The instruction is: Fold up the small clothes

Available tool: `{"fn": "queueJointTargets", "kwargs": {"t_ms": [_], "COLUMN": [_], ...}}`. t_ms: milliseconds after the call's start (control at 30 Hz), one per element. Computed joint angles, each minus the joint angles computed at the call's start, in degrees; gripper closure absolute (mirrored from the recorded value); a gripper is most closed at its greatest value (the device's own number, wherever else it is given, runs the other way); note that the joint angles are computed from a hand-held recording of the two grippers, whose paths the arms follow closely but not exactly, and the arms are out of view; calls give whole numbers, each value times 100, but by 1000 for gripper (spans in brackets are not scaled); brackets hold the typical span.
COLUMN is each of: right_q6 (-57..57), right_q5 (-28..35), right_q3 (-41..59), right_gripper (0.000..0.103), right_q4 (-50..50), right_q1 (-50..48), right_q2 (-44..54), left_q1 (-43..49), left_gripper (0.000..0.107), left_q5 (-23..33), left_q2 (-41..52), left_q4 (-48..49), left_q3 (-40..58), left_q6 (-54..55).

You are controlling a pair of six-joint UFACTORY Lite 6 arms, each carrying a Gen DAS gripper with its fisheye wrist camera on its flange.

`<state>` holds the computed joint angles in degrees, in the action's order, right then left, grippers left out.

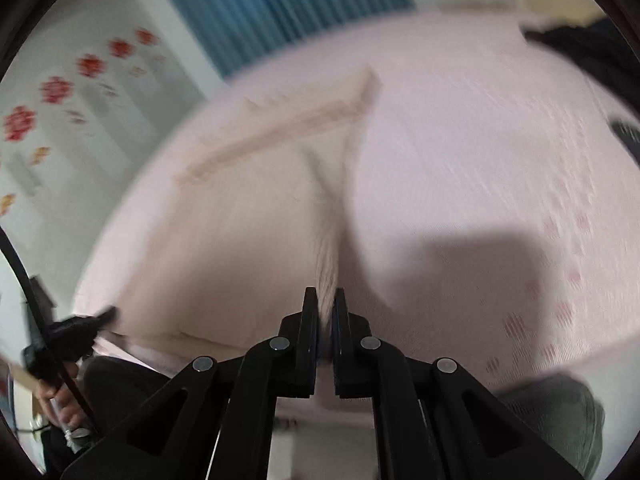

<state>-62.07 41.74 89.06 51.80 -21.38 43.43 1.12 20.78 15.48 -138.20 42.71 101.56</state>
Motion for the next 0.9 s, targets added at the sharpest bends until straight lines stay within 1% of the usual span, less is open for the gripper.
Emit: {"fn": "queueJointTargets", "kwargs": {"t_ms": [33,67,100,133,200,300,400,467,567,633,700,800,833,900], "right_q6": [103,-34,-411,-776,-1035,-766,-538,-596,-802,-1003,-1061,-984,-892,-548], "right_q5": [92,86,17,-31,11,-119,-361,-578,-867,-941,-1010,-1124,-1140,-1105], "right_q3": [21,-108,-318,-497,-576,-508,-514,-651,-886,-985,-974,-824,-761,-385], "right_gripper": [96,96,94,89,81,80,80,80,78,74,73,73,73,73], "right_q4": [-93,22,303,571,759,495,262,264,372,519,573,545,511,292], "right_q1": [-14,-41,-80,-118,-128,74,296,386,497,518,549,626,661,735], "right_q2": [16,-131,-276,-407,-460,-411,-403,-510,-643,-688,-661,-540,-509,-274], "left_q1": [40,58,83,114,98,13,-136,-252,-456,-547,-537,-353,-300,-284], "left_gripper": [99,98,98,98,95,90,84,77,73,72,72,72,72,72], "left_q5": [47,76,120,178,119,-66,-238,-365,-640,-752,-716,-337,-246,-246], "left_q2": [-40,-40,-26,7,23,119,150,221,341,479,671,1052,1242,1497], "left_q4": [77,204,420,677,740,977,896,877,649,631,990,1907,2289,2747], "left_q3": [-52,-53,-39,-8,32,192,302,427,649,852,1094,1521,1768,2153], "left_q6": [-53,-162,-344,-552,-614,-839,-718,-649,-373,-311,-655,-1541,-1905,-2325]}}
